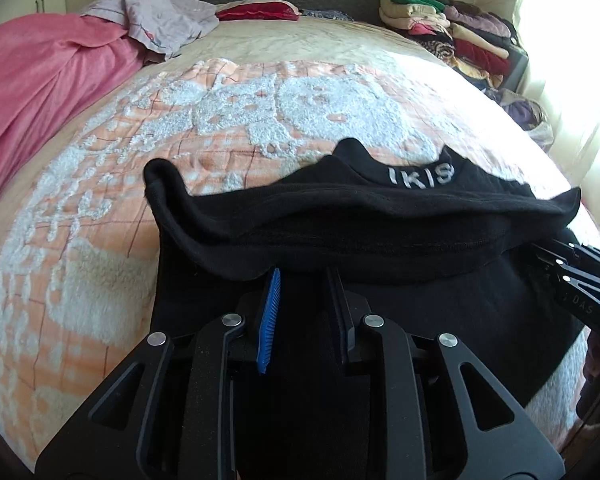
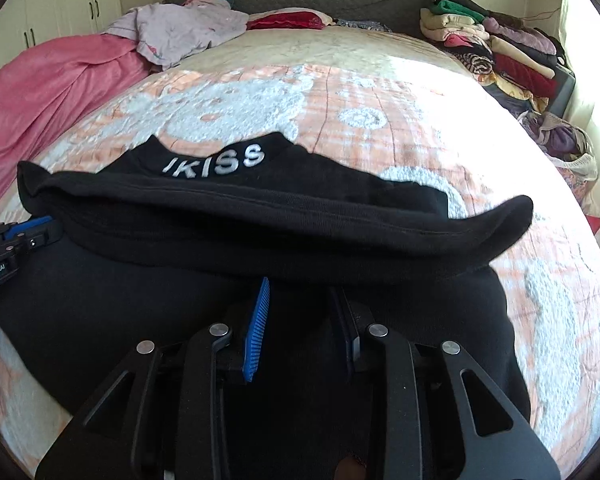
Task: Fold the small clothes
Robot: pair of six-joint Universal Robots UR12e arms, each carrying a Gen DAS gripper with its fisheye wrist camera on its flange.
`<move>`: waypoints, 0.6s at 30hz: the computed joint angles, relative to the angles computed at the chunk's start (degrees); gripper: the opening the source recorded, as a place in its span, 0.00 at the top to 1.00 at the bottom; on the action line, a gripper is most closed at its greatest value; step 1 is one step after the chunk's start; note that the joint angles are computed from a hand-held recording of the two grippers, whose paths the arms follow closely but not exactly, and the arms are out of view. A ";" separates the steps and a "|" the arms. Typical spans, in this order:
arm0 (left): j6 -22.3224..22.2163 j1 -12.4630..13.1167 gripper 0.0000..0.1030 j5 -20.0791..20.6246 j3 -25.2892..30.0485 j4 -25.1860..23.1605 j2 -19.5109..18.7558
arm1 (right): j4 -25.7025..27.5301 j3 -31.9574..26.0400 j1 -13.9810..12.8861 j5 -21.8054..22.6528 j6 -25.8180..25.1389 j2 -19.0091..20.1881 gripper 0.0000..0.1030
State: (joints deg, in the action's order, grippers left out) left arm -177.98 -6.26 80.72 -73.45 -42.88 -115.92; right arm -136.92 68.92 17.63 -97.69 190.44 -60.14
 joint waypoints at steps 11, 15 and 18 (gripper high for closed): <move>-4.37 2.68 0.74 -0.44 -2.19 7.28 0.65 | -1.29 -4.44 -0.63 -3.00 2.93 2.69 0.72; -6.39 3.53 0.71 -1.18 -2.55 6.59 1.00 | -4.93 -1.24 -1.36 -4.54 3.79 0.41 0.72; -7.34 3.93 0.68 -2.62 -2.19 4.75 0.88 | -5.74 1.35 -2.40 -5.88 5.26 -1.51 0.65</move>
State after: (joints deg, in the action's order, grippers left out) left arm -185.33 -2.33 78.10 -75.64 -38.13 -115.04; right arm -142.66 70.27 15.24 -103.57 195.69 -61.65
